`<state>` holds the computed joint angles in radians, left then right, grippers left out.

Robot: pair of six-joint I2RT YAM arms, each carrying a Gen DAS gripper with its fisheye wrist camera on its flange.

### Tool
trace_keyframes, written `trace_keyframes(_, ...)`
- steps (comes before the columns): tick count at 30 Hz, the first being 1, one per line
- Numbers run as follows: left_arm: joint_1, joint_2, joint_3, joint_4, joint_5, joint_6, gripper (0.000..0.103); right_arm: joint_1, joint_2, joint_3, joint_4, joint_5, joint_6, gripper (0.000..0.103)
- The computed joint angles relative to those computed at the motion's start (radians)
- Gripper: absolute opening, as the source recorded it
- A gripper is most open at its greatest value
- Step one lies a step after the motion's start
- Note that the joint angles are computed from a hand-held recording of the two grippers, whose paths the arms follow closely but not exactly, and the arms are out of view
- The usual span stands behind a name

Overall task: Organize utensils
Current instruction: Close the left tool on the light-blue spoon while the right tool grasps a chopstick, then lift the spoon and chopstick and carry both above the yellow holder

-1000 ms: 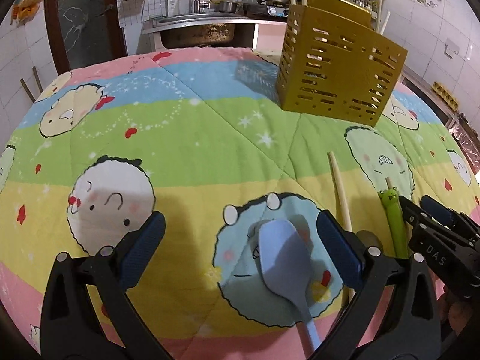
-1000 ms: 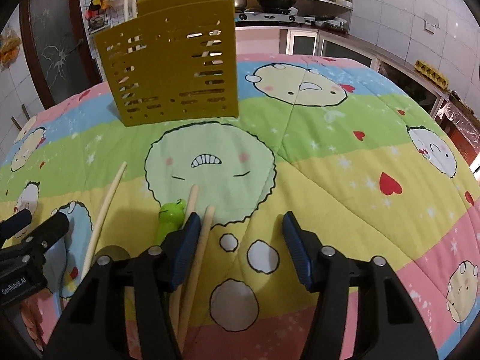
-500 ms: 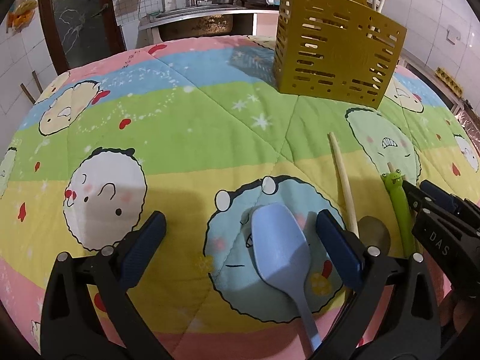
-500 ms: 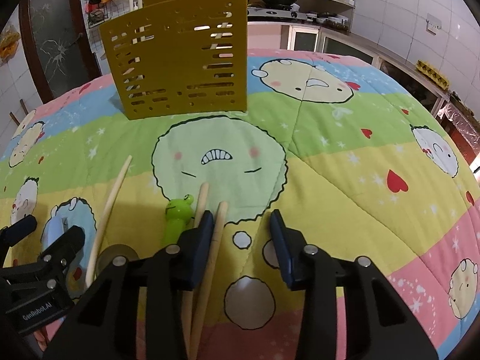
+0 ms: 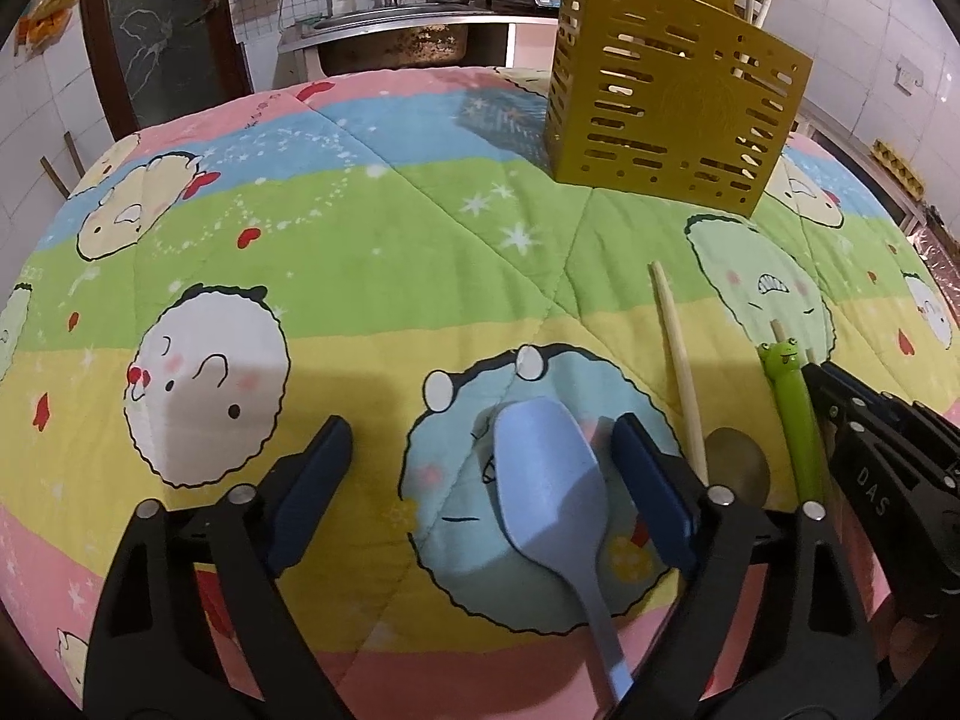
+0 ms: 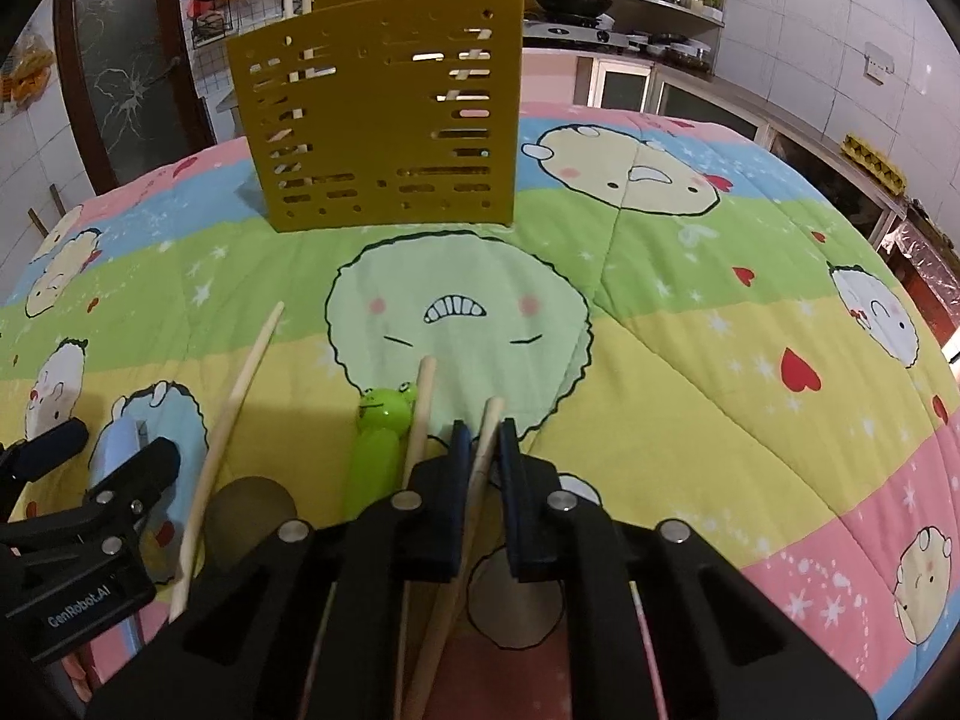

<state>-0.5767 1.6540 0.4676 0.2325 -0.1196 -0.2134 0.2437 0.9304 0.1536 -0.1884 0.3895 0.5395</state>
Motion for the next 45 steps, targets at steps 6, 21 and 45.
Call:
trace_keyframes(6, -0.023, 0.003, 0.008, -0.005, 0.004, 0.001, 0.068, -0.035, -0.029, -0.011, 0.017, -0.031, -0.020, 0.009)
trace_keyframes(21, -0.018, 0.003, 0.027, -0.003, 0.069, 0.014, 0.027, -0.078, -0.101, -0.030, 0.006, -0.046, -0.045, 0.008)
trace_keyframes(45, -0.053, -0.346, -0.136, 0.129, -0.002, 0.112, 0.026, -0.072, -0.721, 0.015, -0.383, -0.002, -0.072, 0.006)
